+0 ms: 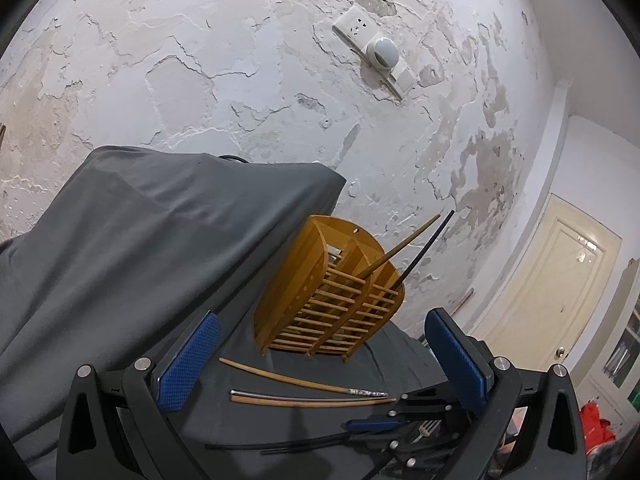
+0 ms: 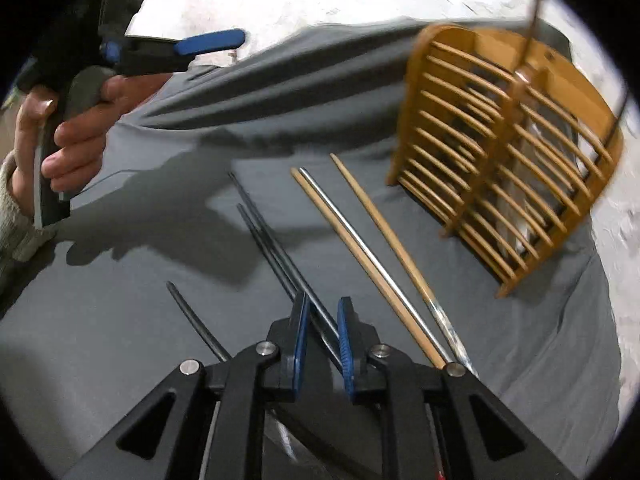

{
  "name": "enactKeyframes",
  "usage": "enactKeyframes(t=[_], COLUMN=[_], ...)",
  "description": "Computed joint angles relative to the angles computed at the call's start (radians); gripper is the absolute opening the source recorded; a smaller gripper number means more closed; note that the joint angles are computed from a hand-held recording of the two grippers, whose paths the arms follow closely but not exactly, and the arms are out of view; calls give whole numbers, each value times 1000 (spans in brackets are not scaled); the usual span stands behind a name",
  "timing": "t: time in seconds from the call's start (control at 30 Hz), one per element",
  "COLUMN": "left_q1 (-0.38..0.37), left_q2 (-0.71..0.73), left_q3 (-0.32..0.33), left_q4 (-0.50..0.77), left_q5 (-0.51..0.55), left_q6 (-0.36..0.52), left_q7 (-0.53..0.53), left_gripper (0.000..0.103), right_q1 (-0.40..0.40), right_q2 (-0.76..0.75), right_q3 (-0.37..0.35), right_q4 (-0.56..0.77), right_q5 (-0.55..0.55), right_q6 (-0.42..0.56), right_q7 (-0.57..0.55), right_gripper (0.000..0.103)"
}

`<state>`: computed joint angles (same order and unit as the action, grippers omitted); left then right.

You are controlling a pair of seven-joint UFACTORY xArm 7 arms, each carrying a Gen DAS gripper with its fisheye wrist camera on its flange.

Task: Organize utensils
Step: 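Open the right gripper, move down and grasp the second black chopstick, then carry the second black chopstick upright into the rack and open the right gripper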

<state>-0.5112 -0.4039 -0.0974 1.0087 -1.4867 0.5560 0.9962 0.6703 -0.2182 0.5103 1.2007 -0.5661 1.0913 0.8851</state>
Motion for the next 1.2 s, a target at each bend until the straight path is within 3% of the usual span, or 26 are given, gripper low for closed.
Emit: enactKeyframes(t=[0.07, 0.17, 0.27, 0.37, 0.4, 0.53, 0.8, 0.9, 0.97, 1.1, 1.13, 1.2], left_q1=[1, 1, 0, -3, -5, -12, -11, -11, -11, -12, -13, -15], left_q2=[-1, -1, 3, 8, 9, 8, 13, 14, 15, 18, 18, 20], left_q3=[-2, -3, -9, -11, -11, -3, -2, -3, -5, -9, -8, -7], left_q4=[-2, -3, -3, -2, -2, -1, 1, 0, 2, 3, 4, 5], left_q5=[3, 10, 27, 44, 46, 33, 37, 37, 42, 53, 54, 55], left_q6=[-4, -4, -14, -21, -24, -22, -24, -25, -25, -33, -34, -33], left_q7=[-1, -5, -16, -27, -30, -22, -32, -30, -35, -40, -42, -44], left_gripper=[103, 103, 103, 103, 103, 103, 103, 103, 103, 103, 103, 103], right_q1=[-2, -10, -34, -37, -34, -42, -63, -55, -61, -57, -53, -49], right_q2=[3, -38, -14, 1, -16, -68, -88, -109, -90, -56, -50, -28], right_q3=[-2, -49, -20, 2, -3, -29, -4, -14, 8, 18, 16, 28], right_q4=[-5, -53, -19, -9, -26, -81, -61, -76, -50, -13, -12, 5], right_q5=[-10, 72, 56, 3, -1, 74, 100, 157, 140, 132, 131, 95], right_q6=[-18, -108, -81, -79, -109, -193, -107, -92, -60, -10, -13, 7], right_q7=[4, -21, -14, 48, 67, 85, 50, 2, -21, -21, -20, -2], right_gripper=[22, 23, 21, 15, 2, 1, 5, 18, 24, 22, 11, 9])
